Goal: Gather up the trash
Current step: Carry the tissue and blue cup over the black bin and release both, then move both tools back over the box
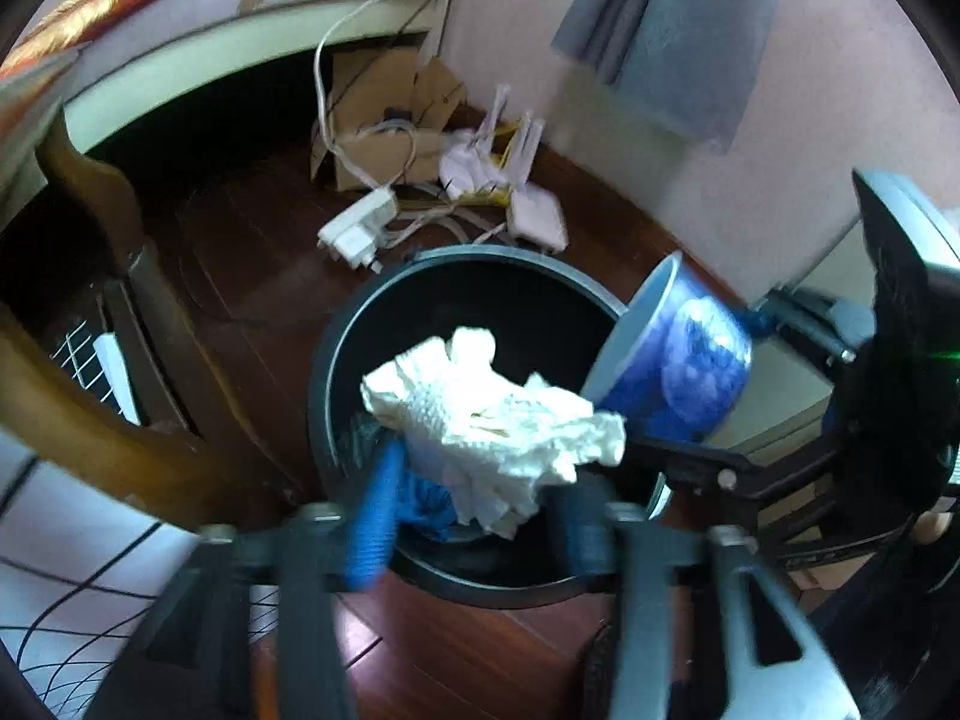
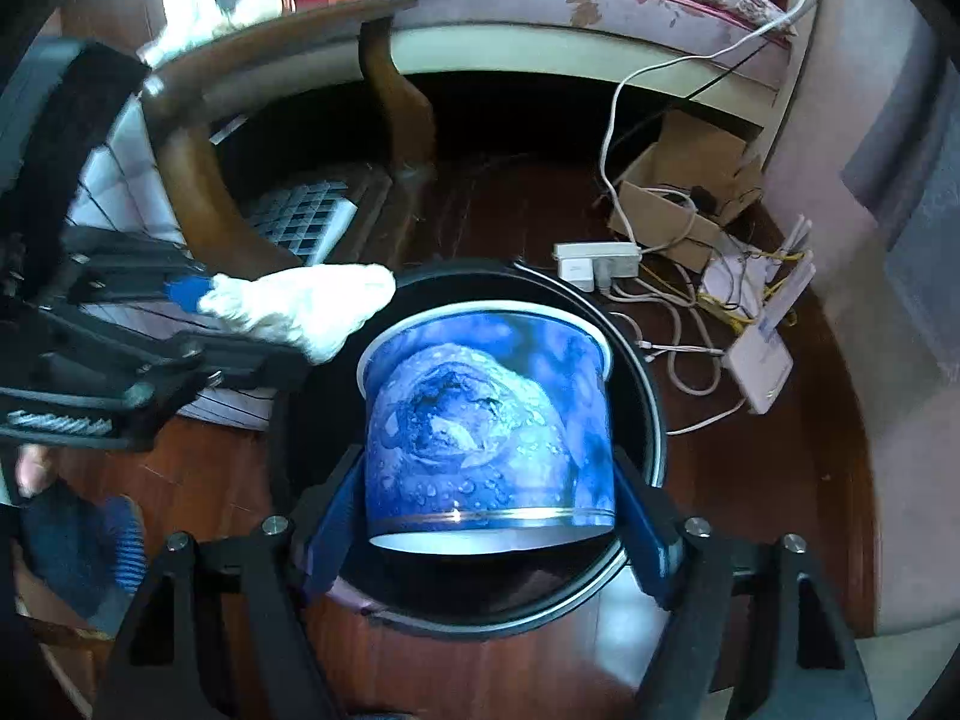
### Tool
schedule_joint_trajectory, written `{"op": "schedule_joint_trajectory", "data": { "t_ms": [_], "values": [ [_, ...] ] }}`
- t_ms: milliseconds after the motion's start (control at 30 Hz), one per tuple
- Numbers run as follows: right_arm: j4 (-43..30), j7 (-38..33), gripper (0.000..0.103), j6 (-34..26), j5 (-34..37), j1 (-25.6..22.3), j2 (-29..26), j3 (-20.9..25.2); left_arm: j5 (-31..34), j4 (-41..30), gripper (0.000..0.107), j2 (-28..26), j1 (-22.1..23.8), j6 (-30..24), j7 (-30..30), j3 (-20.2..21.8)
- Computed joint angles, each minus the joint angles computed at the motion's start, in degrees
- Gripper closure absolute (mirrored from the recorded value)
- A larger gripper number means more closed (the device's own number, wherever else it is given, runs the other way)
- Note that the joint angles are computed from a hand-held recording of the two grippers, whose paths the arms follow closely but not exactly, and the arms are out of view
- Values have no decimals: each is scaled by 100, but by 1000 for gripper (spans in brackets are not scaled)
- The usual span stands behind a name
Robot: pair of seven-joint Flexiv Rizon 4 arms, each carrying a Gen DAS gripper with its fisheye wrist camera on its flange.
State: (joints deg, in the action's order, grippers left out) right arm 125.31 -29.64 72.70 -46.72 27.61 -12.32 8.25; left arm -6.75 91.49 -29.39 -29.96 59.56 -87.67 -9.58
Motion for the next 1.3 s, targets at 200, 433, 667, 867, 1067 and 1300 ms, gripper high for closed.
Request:
{"op": "schedule_joint_trajectory", "data": {
  "t_ms": [200,433,667,867,1067,1300],
  "values": [
    [-144,-170,0,-957,531,12,-31,99,692,-130,7,1,-304,-179,-594,455],
    [-36,172,0,-1024,745,-75,158,164,1016,-40,7,93,-288,-160,-1168,532],
    [-53,439,0,-1211,617,-81,355,236,1189,144,7,355,-266,-16,-1424,522],
    [-95,674,0,-1394,445,-69,617,357,1668,180,7,607,-405,-93,-1984,682],
    [-148,768,0,-1539,304,-36,792,488,1945,384,7,915,-358,-19,-2298,649],
    [-281,805,0,-1689,165,66,855,594,2364,533,7,1316,-309,-96,-2658,649]
  ]
}}
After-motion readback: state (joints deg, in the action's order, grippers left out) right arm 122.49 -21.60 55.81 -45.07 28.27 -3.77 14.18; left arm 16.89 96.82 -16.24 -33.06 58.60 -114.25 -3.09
